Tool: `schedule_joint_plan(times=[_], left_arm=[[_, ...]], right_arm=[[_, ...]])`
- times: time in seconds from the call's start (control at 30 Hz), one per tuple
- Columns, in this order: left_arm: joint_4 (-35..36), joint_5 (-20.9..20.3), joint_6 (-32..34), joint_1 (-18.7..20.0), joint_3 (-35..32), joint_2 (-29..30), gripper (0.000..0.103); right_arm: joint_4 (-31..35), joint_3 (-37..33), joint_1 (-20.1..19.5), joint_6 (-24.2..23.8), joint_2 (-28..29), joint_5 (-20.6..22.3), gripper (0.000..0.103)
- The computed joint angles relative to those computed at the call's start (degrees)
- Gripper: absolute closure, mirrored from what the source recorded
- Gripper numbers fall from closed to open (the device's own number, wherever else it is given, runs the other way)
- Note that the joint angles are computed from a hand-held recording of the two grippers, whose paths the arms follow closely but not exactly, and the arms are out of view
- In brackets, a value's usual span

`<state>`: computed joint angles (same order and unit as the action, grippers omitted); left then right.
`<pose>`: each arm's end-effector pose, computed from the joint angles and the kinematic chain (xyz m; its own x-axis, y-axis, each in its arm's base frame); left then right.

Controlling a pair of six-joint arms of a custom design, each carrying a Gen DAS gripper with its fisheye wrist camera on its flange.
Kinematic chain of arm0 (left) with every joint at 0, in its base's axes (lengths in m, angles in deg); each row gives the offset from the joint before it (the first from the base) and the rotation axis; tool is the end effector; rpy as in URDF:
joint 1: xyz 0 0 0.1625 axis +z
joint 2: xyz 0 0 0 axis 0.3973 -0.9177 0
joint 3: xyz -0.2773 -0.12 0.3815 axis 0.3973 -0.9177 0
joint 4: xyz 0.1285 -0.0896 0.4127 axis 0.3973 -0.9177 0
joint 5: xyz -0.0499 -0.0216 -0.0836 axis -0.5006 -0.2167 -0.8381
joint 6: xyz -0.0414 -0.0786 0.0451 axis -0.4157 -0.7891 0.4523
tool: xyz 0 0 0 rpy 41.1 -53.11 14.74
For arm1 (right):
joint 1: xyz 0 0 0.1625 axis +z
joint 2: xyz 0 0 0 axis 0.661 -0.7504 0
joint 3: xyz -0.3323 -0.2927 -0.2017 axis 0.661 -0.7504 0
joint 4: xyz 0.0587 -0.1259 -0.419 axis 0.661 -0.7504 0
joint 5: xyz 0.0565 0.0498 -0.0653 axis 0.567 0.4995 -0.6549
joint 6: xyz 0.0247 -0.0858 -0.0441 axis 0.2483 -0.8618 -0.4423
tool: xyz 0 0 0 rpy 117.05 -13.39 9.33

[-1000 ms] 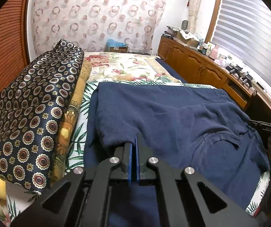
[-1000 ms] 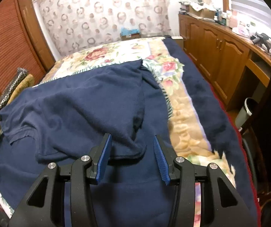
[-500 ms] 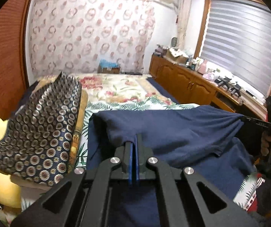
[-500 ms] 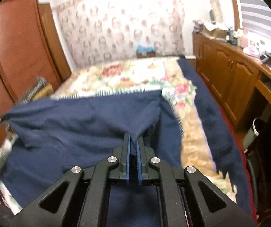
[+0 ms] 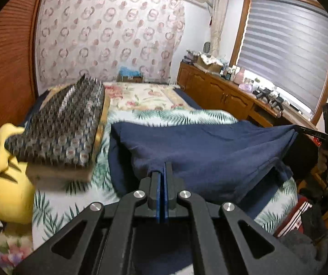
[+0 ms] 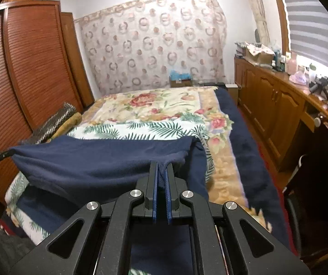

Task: Fold small clothes

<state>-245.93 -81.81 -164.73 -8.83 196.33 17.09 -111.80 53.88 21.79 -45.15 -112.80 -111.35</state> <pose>-0.2489 -0.2951 -0.0322 -0.8311 -0.1456 -0.5367 0.3857 0.5444 -0.7449 -0.0976 -0.5433 0.4364 -0.6337 -0.6355 0.4411 -0.7735 0.5251 -0.3548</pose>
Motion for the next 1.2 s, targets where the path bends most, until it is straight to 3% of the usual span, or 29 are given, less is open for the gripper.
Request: schedule_joint_plan(times=[0.2,0.37,0.43,0.63,0.67,0.7,0.83,1.07,1.2], left_arm=[[0.07,-5.18,-4.01,0.99,-0.76,4.64,0.102],[2.34,-6.74,-5.98,0.07,-0.94,5.11,0.090],[4.57,-7.20,-6.86,-0.04,-1.19,4.21,0.081],[12.70,-6.59,-12.30,-2.31,-0.98,1.68,0.071],[14.04,-6.69,-12.98,-2.17,-1.08,1.39,0.071],[14.13,-6.97,-13.36,-1.91,-0.99,1.53,0.070],[14.28,-7.62,-12.96,-0.10,-1.22,2.17,0.066],[7.37,-8.77,-11.26,2.52,-0.57,5.00,0.065],[3.15,-9.37,-9.37,3.90,-0.58,6.78,0.065]], right_arm=[[-2.07,1.96,-1.96,-2.41,0.08,-4.34,0.100],[-7.45,4.05,-3.21,-2.33,2.31,-10.34,0.099],[-7.63,4.88,-3.74,-3.67,1.63,-9.82,0.097],[-8.79,4.67,-3.95,-3.16,0.60,-7.54,0.083],[-8.83,4.70,-4.22,-3.30,0.32,-7.04,0.074],[-8.89,4.58,-4.42,-3.44,0.26,-6.91,0.066],[-9.92,4.11,-5.22,-3.04,1.50,-8.71,0.061],[-11.74,3.86,-6.84,-3.42,4.37,-12.68,0.061],[-8.17,1.94,-7.23,-2.38,5.09,-13.86,0.061]])
